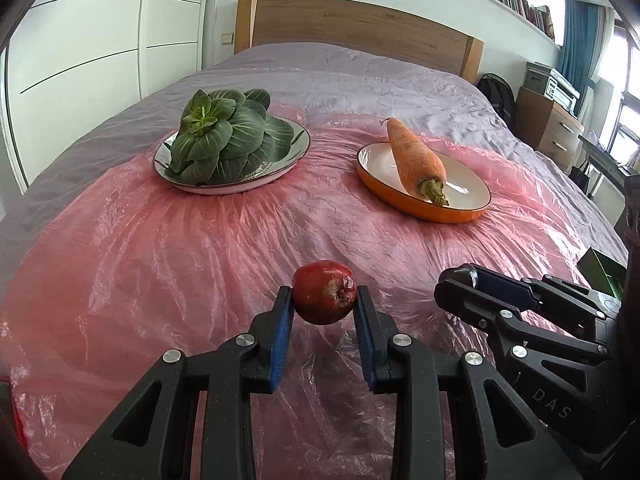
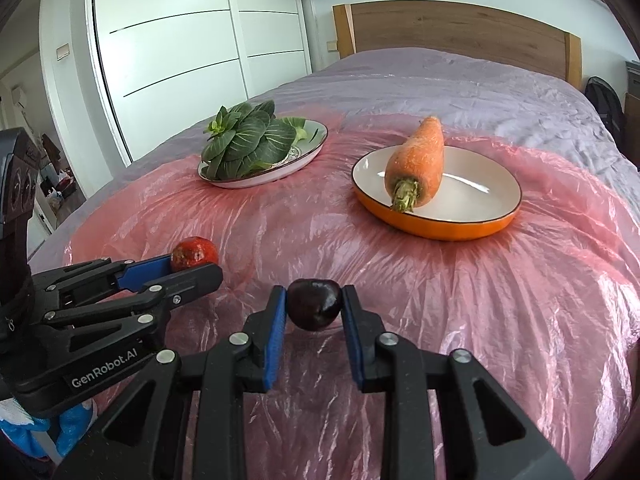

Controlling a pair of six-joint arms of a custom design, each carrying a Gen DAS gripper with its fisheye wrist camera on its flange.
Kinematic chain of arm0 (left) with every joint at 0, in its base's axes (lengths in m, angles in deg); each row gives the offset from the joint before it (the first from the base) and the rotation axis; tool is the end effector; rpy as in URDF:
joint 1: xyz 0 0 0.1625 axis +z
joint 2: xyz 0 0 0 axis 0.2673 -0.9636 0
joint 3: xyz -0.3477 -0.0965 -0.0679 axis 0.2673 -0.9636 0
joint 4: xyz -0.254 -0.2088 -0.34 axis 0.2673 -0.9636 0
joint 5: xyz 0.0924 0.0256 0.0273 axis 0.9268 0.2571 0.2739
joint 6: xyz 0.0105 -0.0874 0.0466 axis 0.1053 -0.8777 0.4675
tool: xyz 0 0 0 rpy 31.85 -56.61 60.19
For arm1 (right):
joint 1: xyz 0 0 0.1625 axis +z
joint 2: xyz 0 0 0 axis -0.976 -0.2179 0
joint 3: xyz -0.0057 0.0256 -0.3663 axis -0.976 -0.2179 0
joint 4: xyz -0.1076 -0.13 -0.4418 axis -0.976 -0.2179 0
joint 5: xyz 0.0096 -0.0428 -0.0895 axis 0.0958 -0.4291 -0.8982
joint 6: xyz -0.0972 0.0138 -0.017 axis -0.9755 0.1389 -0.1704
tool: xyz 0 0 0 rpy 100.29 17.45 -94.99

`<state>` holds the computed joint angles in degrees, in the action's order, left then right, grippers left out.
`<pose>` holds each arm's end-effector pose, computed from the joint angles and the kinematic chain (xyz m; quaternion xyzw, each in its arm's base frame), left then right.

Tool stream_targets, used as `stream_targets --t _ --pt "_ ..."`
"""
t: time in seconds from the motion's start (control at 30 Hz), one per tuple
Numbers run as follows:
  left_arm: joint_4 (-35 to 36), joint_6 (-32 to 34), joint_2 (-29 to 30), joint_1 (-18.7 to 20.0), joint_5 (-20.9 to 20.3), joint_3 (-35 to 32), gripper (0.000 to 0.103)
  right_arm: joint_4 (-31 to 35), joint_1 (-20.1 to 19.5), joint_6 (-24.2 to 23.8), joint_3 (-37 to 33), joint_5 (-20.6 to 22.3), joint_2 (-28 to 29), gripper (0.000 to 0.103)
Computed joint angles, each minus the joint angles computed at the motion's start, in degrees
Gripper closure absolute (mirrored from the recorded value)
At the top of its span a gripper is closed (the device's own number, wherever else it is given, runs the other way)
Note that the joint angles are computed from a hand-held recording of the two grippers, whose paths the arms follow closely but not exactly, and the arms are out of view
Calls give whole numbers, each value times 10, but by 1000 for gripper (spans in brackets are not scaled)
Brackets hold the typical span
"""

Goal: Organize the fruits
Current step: 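Carry the held dark plum and red apple over the green tray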

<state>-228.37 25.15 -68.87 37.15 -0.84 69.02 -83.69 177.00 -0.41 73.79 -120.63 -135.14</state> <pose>-0.1917 -0.6134 0.1451 0.0459 0.8418 -0.4199 0.3360 0.2367 -0.6831 0.0999 0.4081 -0.8757 0.2206 0.1338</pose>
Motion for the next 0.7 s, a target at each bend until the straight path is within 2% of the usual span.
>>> stream_targets --t 0.17,0.4,0.7 --pt "5 -15 -16 -18 19 14 77 27 1 31 2 2 -19 57" --pt "24 -48 -40 -40 26 34 77 28 7 41 28 -17 -57 57" --pt "77 -127 -86 -74 37 83 77 33 4 62 109 -21 -149 57"
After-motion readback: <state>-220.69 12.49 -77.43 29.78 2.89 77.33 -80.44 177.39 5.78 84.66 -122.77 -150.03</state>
